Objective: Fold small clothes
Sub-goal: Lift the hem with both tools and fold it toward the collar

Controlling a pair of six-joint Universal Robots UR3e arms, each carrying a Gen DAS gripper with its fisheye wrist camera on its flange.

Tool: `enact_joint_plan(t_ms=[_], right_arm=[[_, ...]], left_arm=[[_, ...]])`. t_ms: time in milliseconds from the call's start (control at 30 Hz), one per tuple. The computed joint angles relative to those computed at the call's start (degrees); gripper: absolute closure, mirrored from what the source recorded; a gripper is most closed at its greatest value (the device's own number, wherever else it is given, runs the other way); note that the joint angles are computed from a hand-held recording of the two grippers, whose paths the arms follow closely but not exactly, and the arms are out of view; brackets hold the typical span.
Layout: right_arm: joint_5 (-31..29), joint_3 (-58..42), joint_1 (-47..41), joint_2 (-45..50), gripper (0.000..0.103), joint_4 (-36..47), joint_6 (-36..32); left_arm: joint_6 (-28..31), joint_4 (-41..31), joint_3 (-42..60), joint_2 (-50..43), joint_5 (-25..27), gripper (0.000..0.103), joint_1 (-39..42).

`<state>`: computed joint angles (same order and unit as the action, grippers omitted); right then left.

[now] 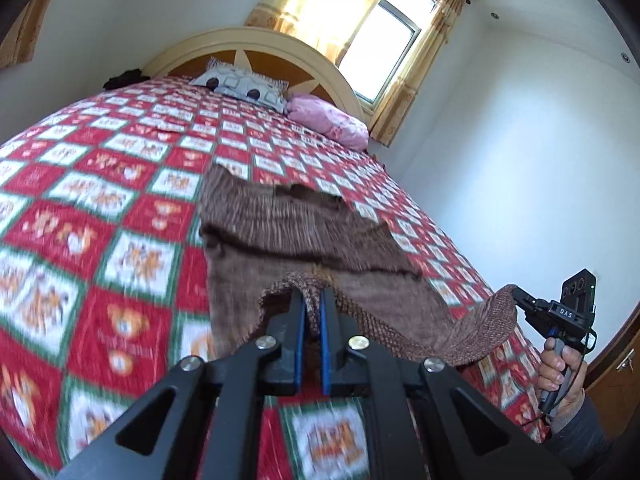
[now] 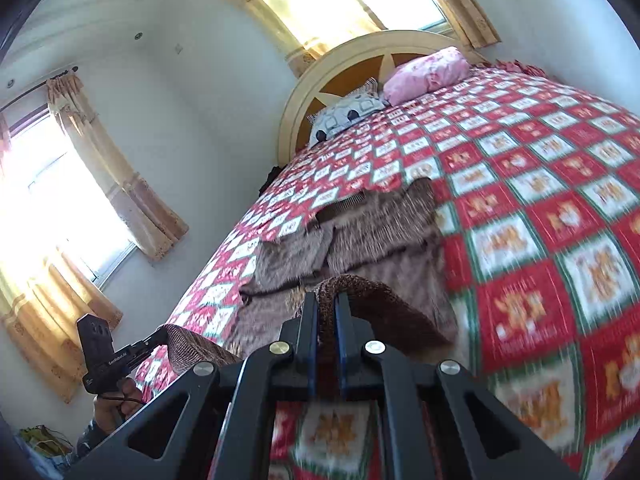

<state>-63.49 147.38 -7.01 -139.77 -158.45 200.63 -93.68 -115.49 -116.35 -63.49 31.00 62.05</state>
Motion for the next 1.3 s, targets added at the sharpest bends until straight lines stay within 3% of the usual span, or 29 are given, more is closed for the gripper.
enact_joint_plan(t_ms=[100, 233, 367, 467, 633, 800, 1067, 1233, 1300], right_arm=[[-0.16, -3.60, 0.63, 11.89, 0.096, -9.07, 1.47], [-2.06, -11.23, 2.41, 24.37, 0.096, -13.88, 1.37], [-5.03, -20.00, 3.76, 34.16, 0.096, -14.40, 1.54], [-6.00, -26.30, 3.61, 40.52, 0.096, -14.02, 1.54], [-7.23, -37.27, 2.64, 51.80, 0.096, -12.17, 0.38], [-6.96, -47.31, 1.28, 62.43, 0.096, -9.36, 0.04], [-7.45, -68.38, 0.41, 82.20, 0.096, -0.43, 0.92], [-9.86, -87.60, 0.77, 95.80, 0.095, 10.43, 1.30], [-9.84, -92.11, 0.55, 98.75, 0.086, 12.28, 2.71]], left_arm=[[-13.25, 17.65, -1.13, -4.67, -1.91, 0.096, -5.93], [-32.14, 44.29, -0.32, -14.22, -1.58, 0.097, -14.48], [-45.92, 62.17, 4.66, -24.12, 0.01, 0.097, -20.96], [-54.10, 70.70, 11.03, -31.82, 2.11, 0.097, -25.08], [-63.42, 76.75, 24.49, -44.12, 6.53, 0.097, -31.57], [-67.67, 77.90, 37.08, -54.67, 12.05, 0.097, -37.02], [-71.79, 69.42, 63.15, -74.55, 19.01, 0.097, -41.97], [-74.29, 65.28, 77.33, -83.90, 24.47, 0.091, -44.69], [-77.14, 66.59, 79.39, -85.01, 26.18, 0.090, -44.75]])
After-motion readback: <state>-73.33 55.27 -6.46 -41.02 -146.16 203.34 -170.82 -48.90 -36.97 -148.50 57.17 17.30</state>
